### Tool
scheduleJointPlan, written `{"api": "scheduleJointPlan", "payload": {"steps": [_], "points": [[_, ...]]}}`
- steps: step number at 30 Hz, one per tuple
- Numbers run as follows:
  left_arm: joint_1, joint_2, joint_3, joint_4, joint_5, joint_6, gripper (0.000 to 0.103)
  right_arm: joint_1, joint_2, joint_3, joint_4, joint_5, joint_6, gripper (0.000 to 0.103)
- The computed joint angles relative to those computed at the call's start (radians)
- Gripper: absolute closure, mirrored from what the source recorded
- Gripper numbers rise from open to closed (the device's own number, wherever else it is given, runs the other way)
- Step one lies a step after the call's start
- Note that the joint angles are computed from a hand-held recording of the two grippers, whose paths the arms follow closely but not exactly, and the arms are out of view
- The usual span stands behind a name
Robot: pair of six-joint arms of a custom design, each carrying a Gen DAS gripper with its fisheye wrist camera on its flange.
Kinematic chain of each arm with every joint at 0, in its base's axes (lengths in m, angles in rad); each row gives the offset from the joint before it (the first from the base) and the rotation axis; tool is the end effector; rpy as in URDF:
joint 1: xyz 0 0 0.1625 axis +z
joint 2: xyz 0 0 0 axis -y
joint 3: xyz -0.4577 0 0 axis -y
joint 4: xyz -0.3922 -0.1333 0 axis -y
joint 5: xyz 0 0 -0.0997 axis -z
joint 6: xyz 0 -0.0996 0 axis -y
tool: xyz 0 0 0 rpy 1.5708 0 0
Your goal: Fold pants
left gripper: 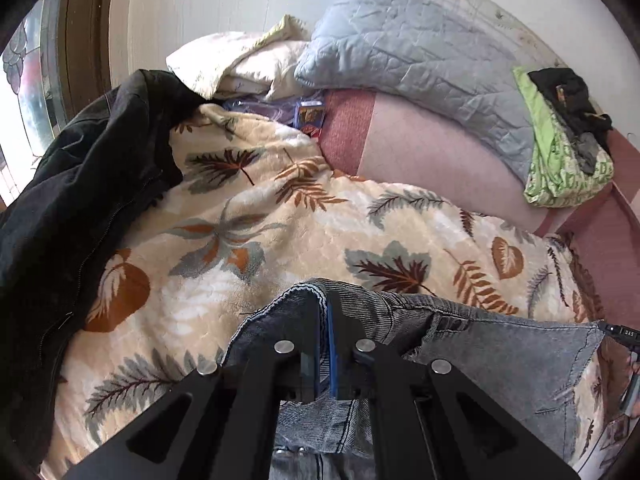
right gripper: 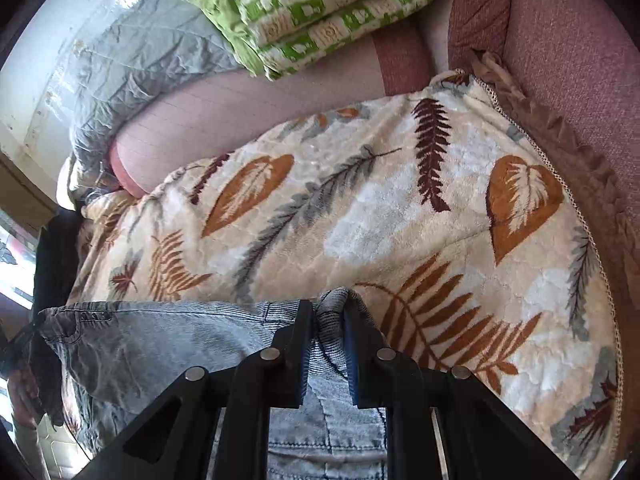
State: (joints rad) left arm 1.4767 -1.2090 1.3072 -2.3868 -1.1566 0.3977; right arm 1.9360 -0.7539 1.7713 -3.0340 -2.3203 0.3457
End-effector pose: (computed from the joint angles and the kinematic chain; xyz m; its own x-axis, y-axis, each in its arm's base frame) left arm 0.1080 -0.7006 0.5490 -0.8358 0.1268 -0.5342 0.4279 0.7601 -0.4890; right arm 0.2973 -0.5942 0.1193 -0.8512 0.2978 0.4322 -0.0359 0.7885 -0.6140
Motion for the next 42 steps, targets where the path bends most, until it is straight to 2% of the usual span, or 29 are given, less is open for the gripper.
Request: {"api": "scheduleJointPlan", "payload": {"steps": [5,8,10,12,14,15,16,18,21,22,23,25,27,29,30,32,34,36,38,39,42], "points": [[0.023,-0.178,0.162,-0.038,-0.098,0.026,0.1,0.089,-0.065,0.155,-0.155,-0.006,-0.011,0.087],[0.079,-0.272,0.249,-0.019,-0.174,0.049,0.1,0.141,-0.096,0.282,-0.267,-0.002,-0.005,0.087],[0.134,-0.312,0.285,0.035,-0.225,0.092,0.099,0.161,-0.106,0.38,-0.337,0.031,0.023,0.087],[0.174,-0.331,0.329,0.043,-0.179,0.13,0.096,0.156,-0.099,0.46,-0.316,0.073,0.068,0.085],[0.208,-0.329,0.343,0.098,-0.099,0.139,0.093,0.122,-0.084,0.521,-0.227,0.122,0.166,0.071],[0.219,-0.33,0.353,0.094,-0.057,0.135,0.093,0.108,-0.072,0.541,-0.184,0.129,0.216,0.069],[0.227,-0.336,0.363,0.08,-0.028,0.138,0.093,0.102,-0.063,0.563,-0.182,0.129,0.251,0.069],[0.232,-0.349,0.367,0.031,0.006,0.134,0.093,0.104,-0.063,0.615,-0.272,0.128,0.297,0.067],[0.204,-0.374,0.368,-0.057,0.024,0.133,0.085,0.132,-0.096,0.633,-0.305,0.077,0.38,0.042],[0.19,-0.383,0.374,-0.08,0.016,0.141,0.078,0.139,-0.102,0.629,-0.316,0.076,0.386,0.03],[0.176,-0.395,0.386,-0.097,0.0,0.147,0.066,0.143,-0.102,0.622,-0.34,0.091,0.387,0.026],[0.149,-0.413,0.42,-0.118,-0.037,0.158,0.05,0.128,-0.079,0.62,-0.464,0.174,0.368,0.026],[0.109,-0.424,0.474,-0.157,-0.031,0.171,0.049,0.109,-0.042,0.617,-0.559,0.229,0.408,0.026],[0.082,-0.431,0.53,-0.203,-0.039,0.191,0.049,0.088,-0.006,0.6,-0.582,0.277,0.475,0.026],[0.068,-0.427,0.554,-0.221,-0.031,0.196,0.049,0.083,0.006,0.591,-0.568,0.272,0.505,0.026],[0.046,-0.409,0.589,-0.24,-0.015,0.199,0.049,0.089,0.02,0.56,-0.505,0.215,0.521,0.026],[0.034,-0.387,0.622,-0.265,0.01,0.221,0.049,0.075,0.029,0.543,-0.479,0.209,0.519,0.028],[0.03,-0.358,0.641,-0.276,0.052,0.237,0.049,0.065,0.03,0.517,-0.42,0.207,0.486,0.045],[0.033,-0.328,0.651,-0.284,0.117,0.241,0.049,0.07,0.015,0.484,-0.274,0.186,0.45,0.079],[0.038,-0.314,0.641,-0.253,0.142,0.217,0.049,0.081,0.011,0.46,-0.199,0.165,0.438,0.08],[0.072,-0.3,0.579,-0.144,0.104,0.127,0.049,0.158,-0.018,0.378,0.055,0.006,0.39,0.087]]}}
